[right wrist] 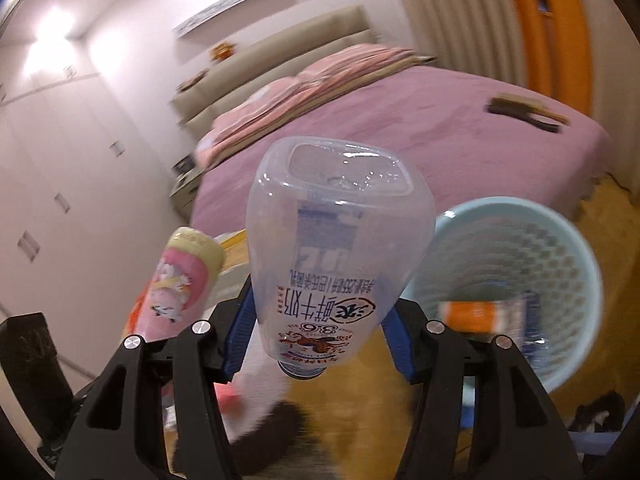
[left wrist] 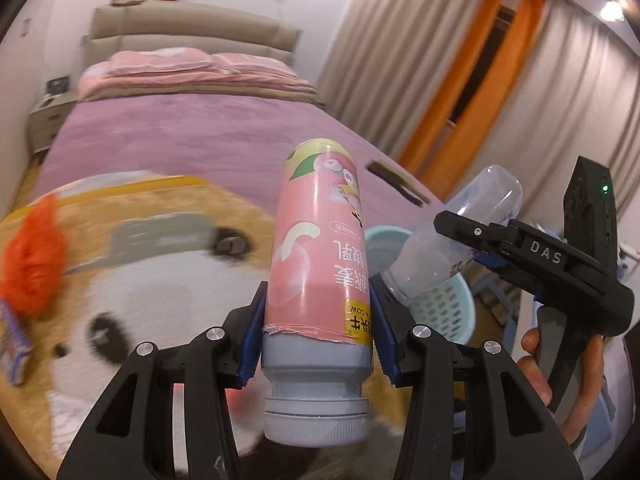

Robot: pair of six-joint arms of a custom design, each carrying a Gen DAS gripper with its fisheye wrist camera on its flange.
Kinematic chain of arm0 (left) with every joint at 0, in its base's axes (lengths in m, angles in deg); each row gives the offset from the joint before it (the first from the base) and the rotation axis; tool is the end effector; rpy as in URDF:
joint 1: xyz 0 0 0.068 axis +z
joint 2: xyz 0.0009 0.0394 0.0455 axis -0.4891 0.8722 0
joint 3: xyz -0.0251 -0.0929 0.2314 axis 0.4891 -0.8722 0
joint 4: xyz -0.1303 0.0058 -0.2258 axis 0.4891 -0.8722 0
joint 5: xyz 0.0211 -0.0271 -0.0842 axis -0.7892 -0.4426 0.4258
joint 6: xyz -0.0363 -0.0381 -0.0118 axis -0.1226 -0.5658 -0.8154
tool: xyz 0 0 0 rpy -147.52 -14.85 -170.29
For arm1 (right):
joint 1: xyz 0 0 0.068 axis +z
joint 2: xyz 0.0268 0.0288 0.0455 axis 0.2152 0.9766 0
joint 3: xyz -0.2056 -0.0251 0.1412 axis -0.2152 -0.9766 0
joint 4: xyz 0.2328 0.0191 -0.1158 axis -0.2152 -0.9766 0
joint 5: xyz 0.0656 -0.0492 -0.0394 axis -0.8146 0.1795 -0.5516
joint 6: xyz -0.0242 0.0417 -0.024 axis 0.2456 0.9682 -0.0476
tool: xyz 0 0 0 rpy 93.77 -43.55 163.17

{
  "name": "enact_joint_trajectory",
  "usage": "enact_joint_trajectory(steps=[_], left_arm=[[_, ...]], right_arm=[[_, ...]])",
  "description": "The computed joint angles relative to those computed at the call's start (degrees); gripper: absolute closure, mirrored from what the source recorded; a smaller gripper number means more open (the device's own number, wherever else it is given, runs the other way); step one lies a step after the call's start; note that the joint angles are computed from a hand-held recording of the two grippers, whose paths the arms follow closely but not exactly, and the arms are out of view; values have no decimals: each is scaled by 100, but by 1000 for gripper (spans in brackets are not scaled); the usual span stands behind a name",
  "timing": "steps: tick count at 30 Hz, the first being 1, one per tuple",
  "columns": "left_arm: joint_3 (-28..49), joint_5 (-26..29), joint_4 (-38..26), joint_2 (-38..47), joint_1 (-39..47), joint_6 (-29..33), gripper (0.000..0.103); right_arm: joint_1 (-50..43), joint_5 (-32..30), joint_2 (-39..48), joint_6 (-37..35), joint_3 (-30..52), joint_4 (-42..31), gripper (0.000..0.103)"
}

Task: Collect trash
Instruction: 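Carry both bottles over the blue basket and open both grippers to drop them, then move the right gripper to the pink clay bag while the left moves to the card box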

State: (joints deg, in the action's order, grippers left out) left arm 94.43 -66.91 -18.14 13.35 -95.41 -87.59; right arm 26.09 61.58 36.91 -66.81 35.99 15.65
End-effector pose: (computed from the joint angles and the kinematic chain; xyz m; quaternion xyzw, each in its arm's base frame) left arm 0.1330 -0.2425 0.1300 -0.1169 0.8853 -0.1435 0.4266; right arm 0.2386 0.0735 0.1536 -0.1148 0.8880 0.2772 0.3486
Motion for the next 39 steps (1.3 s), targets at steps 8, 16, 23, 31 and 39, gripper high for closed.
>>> enact_joint_trajectory(steps=[8, 16, 23, 31, 39], left_arm=[[1852, 1065, 1057, 2163, 675, 1110, 58], [3633, 1838, 1025, 3859, 1071, 1618, 58], [4858, 2253, 495, 4801, 1347, 1597, 57], [4843, 2122, 630, 4797, 1348, 1596, 34], [3692, 1415, 989, 3818, 942, 1557, 31]], right_arm=[[-1932, -355, 1615, -718, 534, 522, 49], [-2205, 26, 2895, -857, 996, 1057, 49], [-2286, -10, 3893, -877, 1597, 1005, 49], [-2236, -367, 4509, -898, 2269, 451, 41], [-2381, -396, 4166, -838, 1722, 975, 39]])
